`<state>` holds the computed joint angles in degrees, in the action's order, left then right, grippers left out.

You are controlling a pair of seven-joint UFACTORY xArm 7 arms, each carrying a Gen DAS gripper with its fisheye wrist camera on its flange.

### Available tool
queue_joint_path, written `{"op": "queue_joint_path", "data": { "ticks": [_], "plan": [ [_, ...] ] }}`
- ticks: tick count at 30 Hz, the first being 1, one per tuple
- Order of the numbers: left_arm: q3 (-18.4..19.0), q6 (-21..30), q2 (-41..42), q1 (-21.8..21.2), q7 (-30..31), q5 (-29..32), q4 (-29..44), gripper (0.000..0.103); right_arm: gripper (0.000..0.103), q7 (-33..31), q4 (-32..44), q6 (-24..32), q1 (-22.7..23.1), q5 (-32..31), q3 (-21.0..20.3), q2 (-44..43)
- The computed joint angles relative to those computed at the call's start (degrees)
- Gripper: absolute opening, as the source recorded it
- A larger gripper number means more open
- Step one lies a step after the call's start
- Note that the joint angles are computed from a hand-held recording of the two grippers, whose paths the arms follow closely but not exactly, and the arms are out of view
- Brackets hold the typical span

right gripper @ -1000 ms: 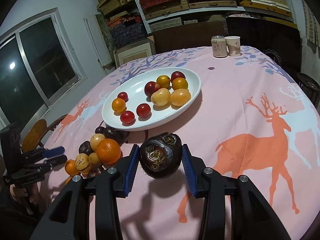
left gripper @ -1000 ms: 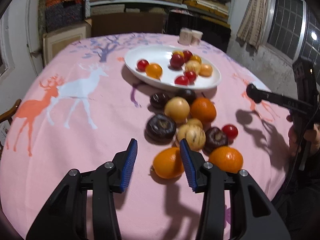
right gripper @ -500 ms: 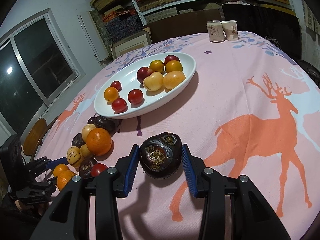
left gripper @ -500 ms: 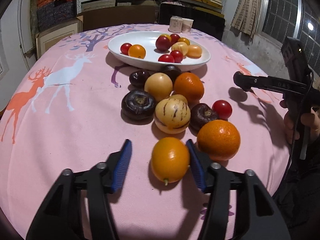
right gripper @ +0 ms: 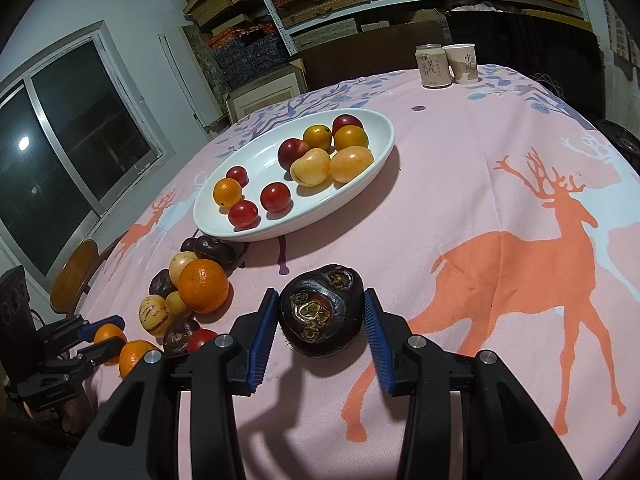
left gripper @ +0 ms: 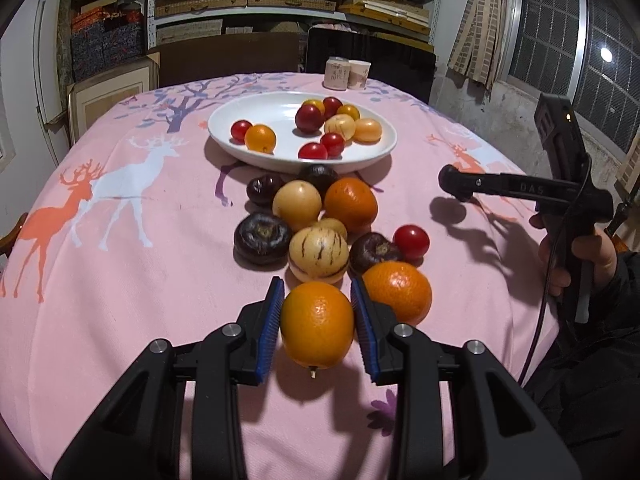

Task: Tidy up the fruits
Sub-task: 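Place the orange and the purple fruit on the white plate, opening both grippers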

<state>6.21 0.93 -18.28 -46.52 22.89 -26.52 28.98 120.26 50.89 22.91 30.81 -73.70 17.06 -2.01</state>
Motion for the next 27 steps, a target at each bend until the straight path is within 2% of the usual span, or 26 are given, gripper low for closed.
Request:
{"op": "queue_joint_path", "data": {
  "ticks": [3,6,8,12,15,20,21,22,23,24,27],
  "plan": [
    [1.0,0.3,1.0,-0.5,0.9,-0.4,2.1,0.033,0.043,0.0,0.0,-0.3,-0.1,-0.1,-0.1,-0.3],
    [3.0,1.1,3.6,-1.6,3.3,-3.0,6.7,0.033,0.043,-3.1,1.4,0.0,-0.3,1.1,-0.2,-0.2],
    [5.0,1.8,6.4,-3.3,6.8,-6.9,11.2,0.033,0.043,-6.6,3.0,0.8,-0.5,2.5,-0.3,0.1],
    [6.0,5.5,15.9,-2.6,11.5,-12.9,24.3,0.033,0.043,-14.8,8.5,2.0,-0.9,4.6,-1.3,2.5],
    [4.8,9.9,25.1,0.5,8.8,-11.7,36.6,0.033,0.043,-19.8,13.5,1.9,-1.0,6.6,-3.0,6.5],
    [4.1,20.4,39.9,4.5,-0.8,-5.8,56.7,0.034,0.044,-26.9,21.5,3.4,1.4,9.6,-6.5,14.3],
    [4.1,22.5,42.4,5.0,-3.1,-4.3,60.0,0.035,0.049,-27.4,22.5,4.0,2.1,9.8,-7.2,15.2],
    [4.2,23.9,44.3,5.4,-5.3,-3.0,62.4,0.044,0.059,-28.2,23.3,4.2,2.8,9.8,-7.9,16.0],
    [4.2,24.3,45.5,5.8,-7.4,-2.1,63.9,0.051,0.061,-27.9,23.5,4.5,3.7,9.1,-8.7,16.2],
    [3.6,23.9,45.8,6.5,-8.2,-2.0,64.1,0.053,0.063,-26.6,23.2,4.7,4.7,7.5,-9.6,15.8],
    [1.1,20.1,42.9,8.4,-8.8,-1.9,59.6,0.065,0.064,-20.6,20.6,3.5,5.5,2.1,-10.7,13.6]
  ]
}}
